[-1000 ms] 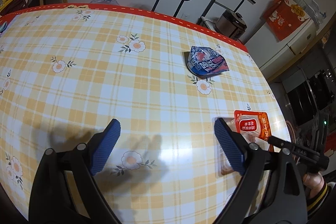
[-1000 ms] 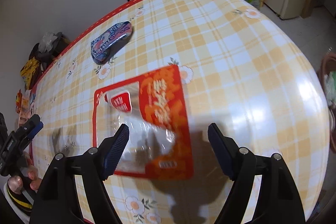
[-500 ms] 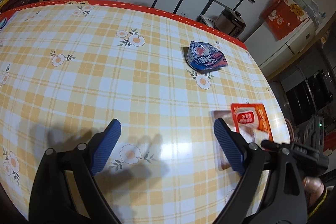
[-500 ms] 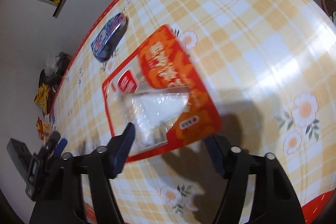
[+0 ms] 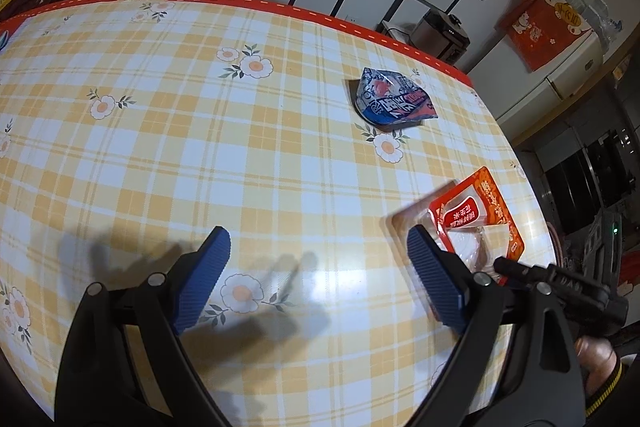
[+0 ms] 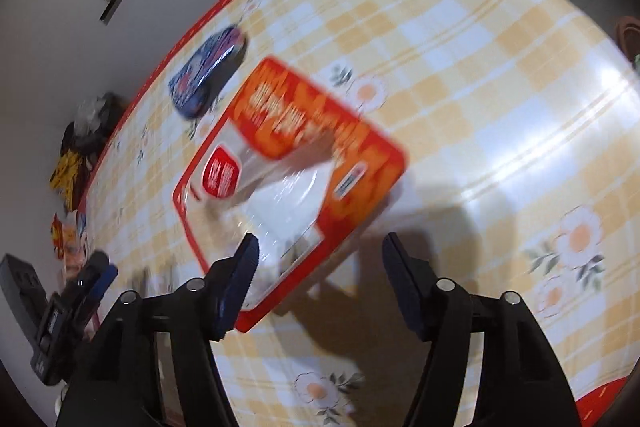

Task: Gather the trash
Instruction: 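Grasp the red-and-white plastic food tray package with the right tool, then grasp the blue crumpled snack wrapper with the left tool while the right tool holds the tray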

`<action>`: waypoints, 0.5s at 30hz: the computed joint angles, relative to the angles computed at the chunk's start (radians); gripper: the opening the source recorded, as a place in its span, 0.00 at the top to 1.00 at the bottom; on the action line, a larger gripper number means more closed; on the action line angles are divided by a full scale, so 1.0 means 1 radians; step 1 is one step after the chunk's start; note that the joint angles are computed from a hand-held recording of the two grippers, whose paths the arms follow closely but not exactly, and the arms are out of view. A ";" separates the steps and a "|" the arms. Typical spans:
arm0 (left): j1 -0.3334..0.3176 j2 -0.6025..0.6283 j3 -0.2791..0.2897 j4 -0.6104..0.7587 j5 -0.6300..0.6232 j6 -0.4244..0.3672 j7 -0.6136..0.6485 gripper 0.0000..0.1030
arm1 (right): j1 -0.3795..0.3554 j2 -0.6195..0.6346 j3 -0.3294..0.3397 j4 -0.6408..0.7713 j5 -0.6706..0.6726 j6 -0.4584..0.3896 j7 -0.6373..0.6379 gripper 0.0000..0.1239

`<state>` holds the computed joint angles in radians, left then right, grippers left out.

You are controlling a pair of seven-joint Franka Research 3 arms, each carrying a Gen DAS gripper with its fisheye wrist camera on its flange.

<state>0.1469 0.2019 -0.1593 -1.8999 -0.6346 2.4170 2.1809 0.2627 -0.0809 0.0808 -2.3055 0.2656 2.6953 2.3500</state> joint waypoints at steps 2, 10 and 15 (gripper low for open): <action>-0.003 0.002 -0.002 0.003 0.005 0.001 -0.001 0.14 | 0.010 0.025 -0.004 0.014 0.058 0.005 -0.041 0.67; -0.013 0.014 -0.009 0.018 0.029 0.007 0.002 0.14 | -0.026 0.027 -0.022 0.026 -0.070 0.007 0.019 0.92; -0.024 0.083 -0.038 0.101 0.025 0.016 0.014 0.14 | -0.066 -0.008 -0.030 -0.003 -0.156 0.016 0.079 0.92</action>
<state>0.1225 0.2850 -0.1975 -1.7990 -0.6093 2.4329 2.1944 0.1967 -0.0885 0.0513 -2.3086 0.1097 2.7108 2.4289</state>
